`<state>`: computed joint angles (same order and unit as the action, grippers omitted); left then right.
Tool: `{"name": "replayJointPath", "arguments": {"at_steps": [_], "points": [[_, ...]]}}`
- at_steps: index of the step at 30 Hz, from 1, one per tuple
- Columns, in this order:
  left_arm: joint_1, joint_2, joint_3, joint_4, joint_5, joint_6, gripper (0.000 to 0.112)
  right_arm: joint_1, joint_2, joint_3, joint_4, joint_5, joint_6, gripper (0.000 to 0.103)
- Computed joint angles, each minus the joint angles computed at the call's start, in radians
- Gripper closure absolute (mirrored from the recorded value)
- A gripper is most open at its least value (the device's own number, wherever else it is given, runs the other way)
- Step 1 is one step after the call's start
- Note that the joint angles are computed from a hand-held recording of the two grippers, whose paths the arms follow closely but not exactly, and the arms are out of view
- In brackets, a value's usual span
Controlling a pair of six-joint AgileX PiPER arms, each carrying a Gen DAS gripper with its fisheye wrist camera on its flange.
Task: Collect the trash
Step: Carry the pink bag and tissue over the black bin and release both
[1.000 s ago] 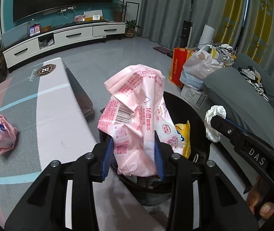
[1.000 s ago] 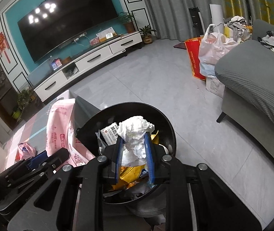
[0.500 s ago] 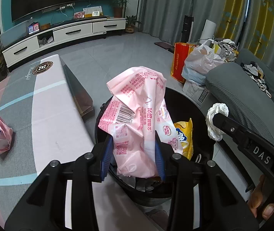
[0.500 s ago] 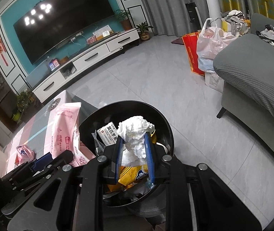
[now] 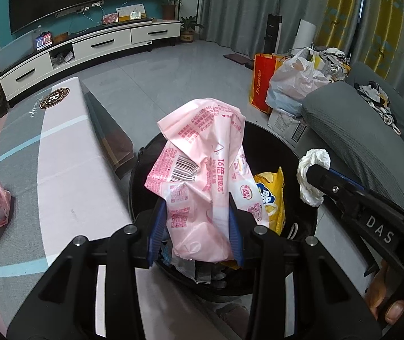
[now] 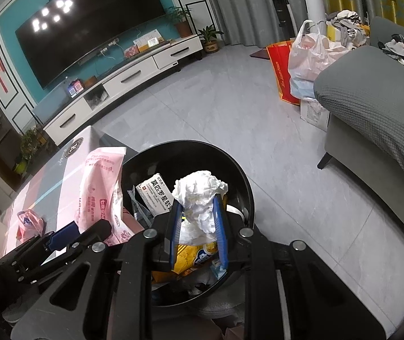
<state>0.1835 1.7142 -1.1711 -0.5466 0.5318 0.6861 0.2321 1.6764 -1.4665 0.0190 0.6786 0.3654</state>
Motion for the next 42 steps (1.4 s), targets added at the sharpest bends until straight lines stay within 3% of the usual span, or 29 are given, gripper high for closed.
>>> {"name": "replayJointPath", "arguments": {"at_steps": [22,42], "points": [[-0.016,0.010,-0.015,0.048,0.014,-0.036,0.068,0.001,0.020,-0.027,0.005,0.038,-0.001,0.079],[0.008,-0.013,0.004,-0.038,0.012,0.033,0.056,0.007,0.006,-0.020,-0.008,0.026,0.010,0.075]]}}
